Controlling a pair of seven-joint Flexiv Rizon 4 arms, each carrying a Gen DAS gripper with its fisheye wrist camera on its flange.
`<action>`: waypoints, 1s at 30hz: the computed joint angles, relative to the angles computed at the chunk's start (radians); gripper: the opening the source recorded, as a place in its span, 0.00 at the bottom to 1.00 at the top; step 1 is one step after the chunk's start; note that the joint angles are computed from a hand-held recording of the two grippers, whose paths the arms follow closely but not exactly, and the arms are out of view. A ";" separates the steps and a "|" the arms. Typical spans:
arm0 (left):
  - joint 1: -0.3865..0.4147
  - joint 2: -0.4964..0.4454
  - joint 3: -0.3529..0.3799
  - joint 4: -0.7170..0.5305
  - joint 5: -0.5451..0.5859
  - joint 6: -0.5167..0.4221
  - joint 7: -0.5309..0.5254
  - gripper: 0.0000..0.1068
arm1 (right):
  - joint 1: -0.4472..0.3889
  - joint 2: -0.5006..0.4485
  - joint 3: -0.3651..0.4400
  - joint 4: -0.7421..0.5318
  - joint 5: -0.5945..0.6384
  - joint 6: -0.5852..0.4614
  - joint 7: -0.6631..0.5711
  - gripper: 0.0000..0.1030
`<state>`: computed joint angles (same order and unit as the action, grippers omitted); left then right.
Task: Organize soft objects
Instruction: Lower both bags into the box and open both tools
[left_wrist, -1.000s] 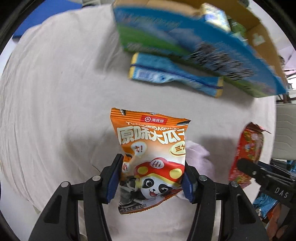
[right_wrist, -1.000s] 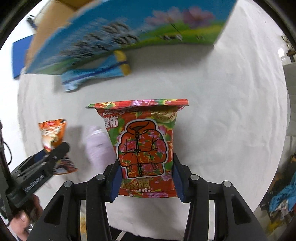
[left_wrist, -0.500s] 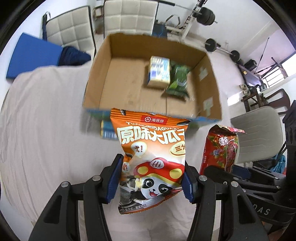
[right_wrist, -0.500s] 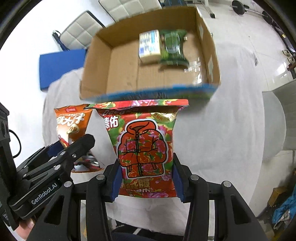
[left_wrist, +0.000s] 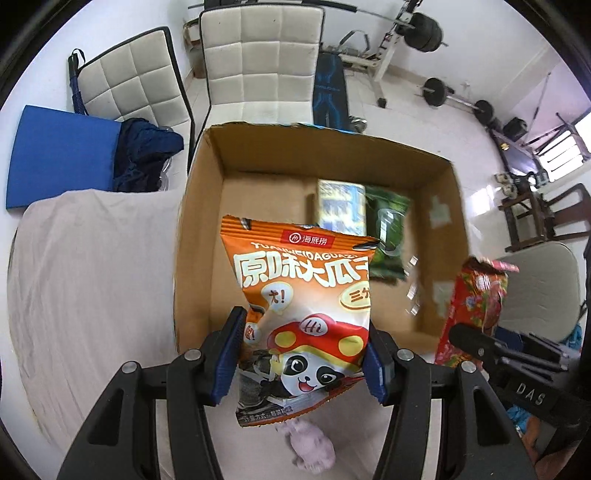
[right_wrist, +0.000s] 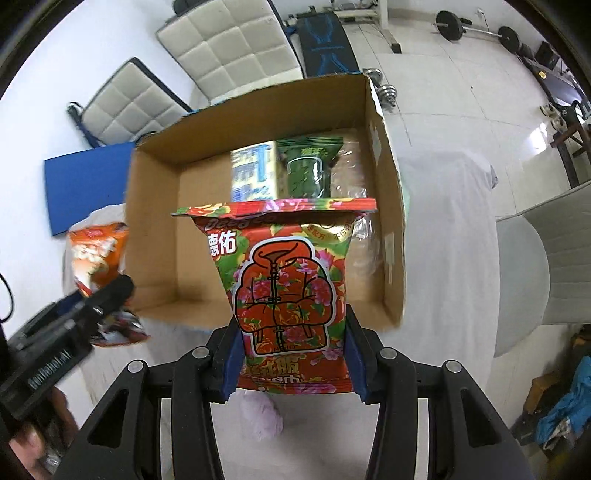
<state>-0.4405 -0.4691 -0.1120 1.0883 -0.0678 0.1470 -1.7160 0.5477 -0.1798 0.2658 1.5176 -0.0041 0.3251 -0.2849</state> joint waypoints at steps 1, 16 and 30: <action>0.001 -0.032 -0.001 -0.041 0.006 -0.021 -0.002 0.51 | -0.005 -0.017 -0.006 -0.006 0.005 -0.003 -0.010 0.48; -0.023 -0.412 0.041 -0.485 0.005 -0.217 -0.002 0.51 | -0.025 -0.182 -0.025 -0.052 0.040 -0.065 -0.108 0.48; -0.016 -0.546 0.054 -0.670 -0.040 -0.337 0.017 0.52 | -0.005 -0.267 -0.025 -0.115 0.049 -0.146 -0.167 0.53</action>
<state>-0.4570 -1.0150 -0.0581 0.4184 -0.1079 -0.1897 -1.6985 0.5425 -0.4465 0.2410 1.4022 0.0451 0.1792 -0.4521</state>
